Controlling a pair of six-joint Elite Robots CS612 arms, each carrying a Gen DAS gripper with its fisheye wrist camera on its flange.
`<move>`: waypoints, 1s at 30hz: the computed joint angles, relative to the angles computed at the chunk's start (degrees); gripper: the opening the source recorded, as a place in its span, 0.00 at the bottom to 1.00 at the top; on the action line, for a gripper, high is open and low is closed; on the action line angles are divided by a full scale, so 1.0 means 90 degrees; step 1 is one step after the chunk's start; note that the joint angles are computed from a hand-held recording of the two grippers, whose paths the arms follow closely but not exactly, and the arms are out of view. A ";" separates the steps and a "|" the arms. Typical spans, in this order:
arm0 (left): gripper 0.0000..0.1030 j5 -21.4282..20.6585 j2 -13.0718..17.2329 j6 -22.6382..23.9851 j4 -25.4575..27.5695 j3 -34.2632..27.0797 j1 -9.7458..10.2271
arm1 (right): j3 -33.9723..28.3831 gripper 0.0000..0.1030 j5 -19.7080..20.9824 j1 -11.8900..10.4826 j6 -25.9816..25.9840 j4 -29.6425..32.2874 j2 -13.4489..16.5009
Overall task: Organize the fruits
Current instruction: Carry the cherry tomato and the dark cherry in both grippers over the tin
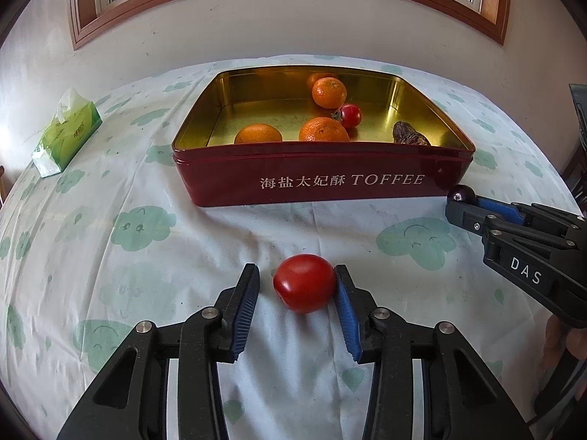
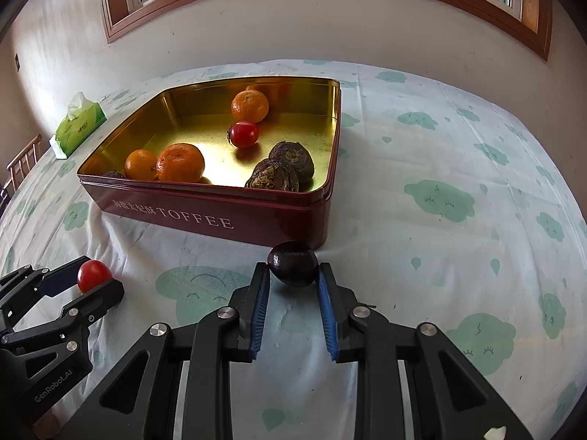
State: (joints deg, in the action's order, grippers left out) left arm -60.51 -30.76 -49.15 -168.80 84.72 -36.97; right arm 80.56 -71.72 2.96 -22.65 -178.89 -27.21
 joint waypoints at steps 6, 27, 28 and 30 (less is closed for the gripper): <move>0.32 -0.0008 0.0011 0.0043 -0.0026 -0.0016 -0.0007 | 0.0004 0.24 0.0004 -0.0001 0.0008 -0.0003 -0.0002; 0.31 0.0040 -0.0038 -0.0116 -0.0010 0.0054 -0.0011 | 0.0197 0.24 0.0044 -0.0025 -0.0062 -0.0048 -0.0131; 0.31 0.0047 -0.0047 -0.0132 -0.0016 0.0069 -0.0013 | 0.0218 0.24 0.0051 -0.0028 -0.0063 -0.0051 -0.0148; 0.31 0.0059 -0.0068 -0.0151 -0.0049 0.0103 -0.0012 | 0.0268 0.24 0.0062 -0.0036 -0.0067 -0.0081 -0.0178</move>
